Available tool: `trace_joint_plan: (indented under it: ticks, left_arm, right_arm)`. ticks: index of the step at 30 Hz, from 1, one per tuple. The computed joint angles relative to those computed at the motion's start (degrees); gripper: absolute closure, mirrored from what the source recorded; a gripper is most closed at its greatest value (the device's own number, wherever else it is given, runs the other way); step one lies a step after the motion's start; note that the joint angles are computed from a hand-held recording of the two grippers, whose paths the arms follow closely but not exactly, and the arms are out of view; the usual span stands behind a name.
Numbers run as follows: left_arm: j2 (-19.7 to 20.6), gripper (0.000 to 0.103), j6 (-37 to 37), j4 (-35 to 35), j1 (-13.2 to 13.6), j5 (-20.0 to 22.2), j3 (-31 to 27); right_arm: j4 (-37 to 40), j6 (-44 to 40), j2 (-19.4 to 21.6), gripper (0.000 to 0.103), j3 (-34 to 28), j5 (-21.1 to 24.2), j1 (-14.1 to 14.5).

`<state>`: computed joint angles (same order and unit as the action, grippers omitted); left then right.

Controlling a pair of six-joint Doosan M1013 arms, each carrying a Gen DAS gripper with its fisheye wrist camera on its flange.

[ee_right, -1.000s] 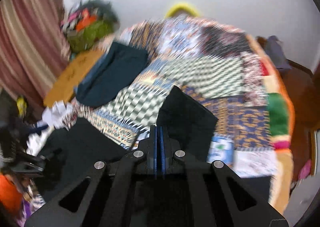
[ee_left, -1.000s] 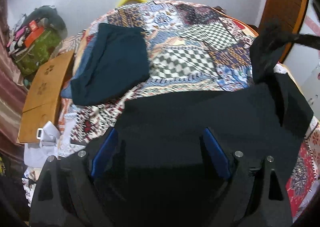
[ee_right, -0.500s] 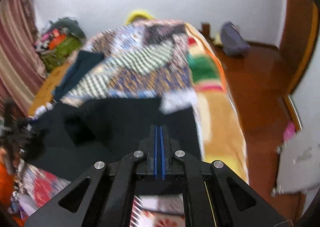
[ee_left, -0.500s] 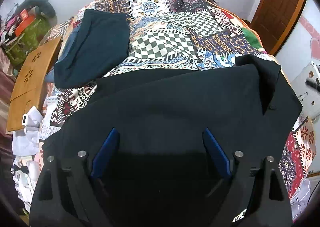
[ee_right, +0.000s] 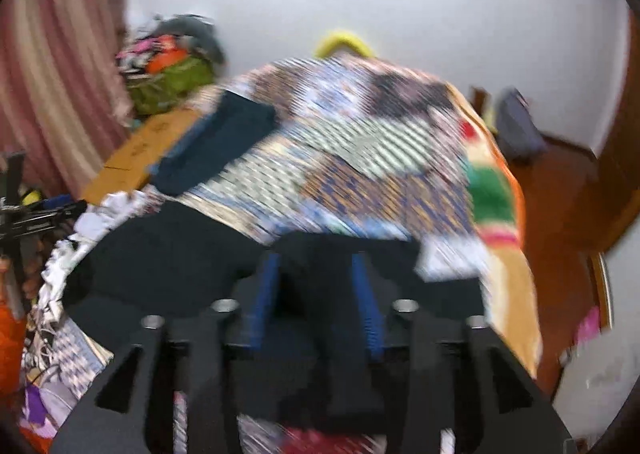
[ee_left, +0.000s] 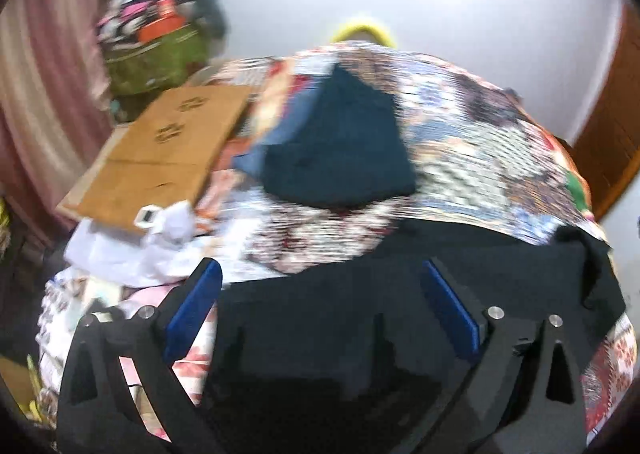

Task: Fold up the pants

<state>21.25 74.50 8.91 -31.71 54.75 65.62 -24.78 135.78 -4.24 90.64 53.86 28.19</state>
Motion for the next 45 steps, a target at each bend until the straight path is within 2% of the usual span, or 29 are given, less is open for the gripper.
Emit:
trace_joint_plan:
  ticks: [4, 7, 12, 15, 17, 18, 23, 24, 25, 26, 28, 29, 33, 35, 37, 40, 43, 45]
  left_arm:
    - [1.32, 0.003, -1.31, -1.71, 3.92, 3.60, -0.89]
    - [3.44, 0.003, -1.19, -7.19, 7.21, 7.73, -1.89]
    - [5.99, 0.003, 1.91, -15.63, 9.59, 11.76, -1.94]
    - [7.63, 0.005, 5.88, -20.39, 9.80, 14.64, -2.47]
    - [9.00, 0.018, 8.38, -23.32, 9.76, 17.25, -3.30]
    - [9.45, 0.021, 9.38, -24.89, 9.89, 18.04, -3.47]
    - [10.39, 0.047, 12.89, -31.97, 10.39, 18.34, -3.22]
    - [10.32, 0.049, 13.61, -32.28, 10.35, 18.05, -3.07]
    - [10.19, 0.053, 13.69, -31.99, 10.27, 17.67, -2.93]
    - [10.22, 0.062, 13.87, -31.38, 10.18, 17.61, -3.15]
    - [9.79, 0.074, 14.34, -29.48, 9.90, 16.46, -2.90]
    - [9.63, 0.080, 14.74, -28.64, 9.84, 15.82, -2.89]
    - [9.31, 0.091, 14.69, -21.43, 8.65, 11.94, -3.88]
    - [9.85, 0.091, 13.43, -16.24, 7.82, 10.17, -5.40]
    - [10.82, 0.090, 11.29, -8.21, 6.46, 7.78, -7.21]
    - [12.84, 0.087, 8.89, -2.00, 5.53, 7.90, -10.13]
    - [14.34, 0.073, 6.58, 2.21, 5.09, 9.86, -12.48]
    - [13.49, 0.063, 4.84, 3.43, 5.21, 8.79, -11.54]
  right_arm:
    - [4.77, -8.35, 5.34, 0.047, -5.45, -3.67, 0.41]
    - [10.62, -15.54, 9.72, 0.046, -9.55, -4.17, 0.15]
    - [16.74, -25.07, 16.86, 0.046, -16.13, -0.17, 0.10]
    - [20.21, -29.62, 20.94, 0.046, -20.21, 4.01, -0.22]
    - [21.95, -32.37, 23.68, 0.046, -22.81, 7.19, -0.64]
    - [22.81, -33.53, 24.99, 0.046, -24.05, 8.63, -0.83]
    - [26.46, -36.86, 30.30, 0.046, -29.34, 15.28, -1.72]
    - [27.60, -37.42, 30.95, 0.049, -30.02, 16.23, -1.84]
    - [28.63, -38.01, 31.37, 0.052, -30.22, 16.48, -2.00]
    - [28.71, -38.24, 31.60, 0.056, -30.27, 16.26, -1.93]
    - [28.02, -38.34, 31.36, 0.071, -29.78, 14.50, -1.67]
    - [26.40, -37.37, 31.29, 0.088, -29.65, 14.12, -1.40]
    - [24.47, -36.97, 30.56, 0.095, -28.65, 11.40, -1.34]
    - [21.45, -35.87, 30.75, 0.095, -29.11, 10.12, -1.02]
    - [18.62, -33.31, 31.21, 0.095, -29.97, 9.07, -0.89]
    - [13.28, -28.62, 32.64, 0.094, -32.21, 8.96, -0.45]
    - [8.44, -25.83, 33.39, 0.093, -33.81, 10.80, 0.32]
    - [9.26, -25.34, 32.36, 0.091, -33.27, 10.77, 0.05]
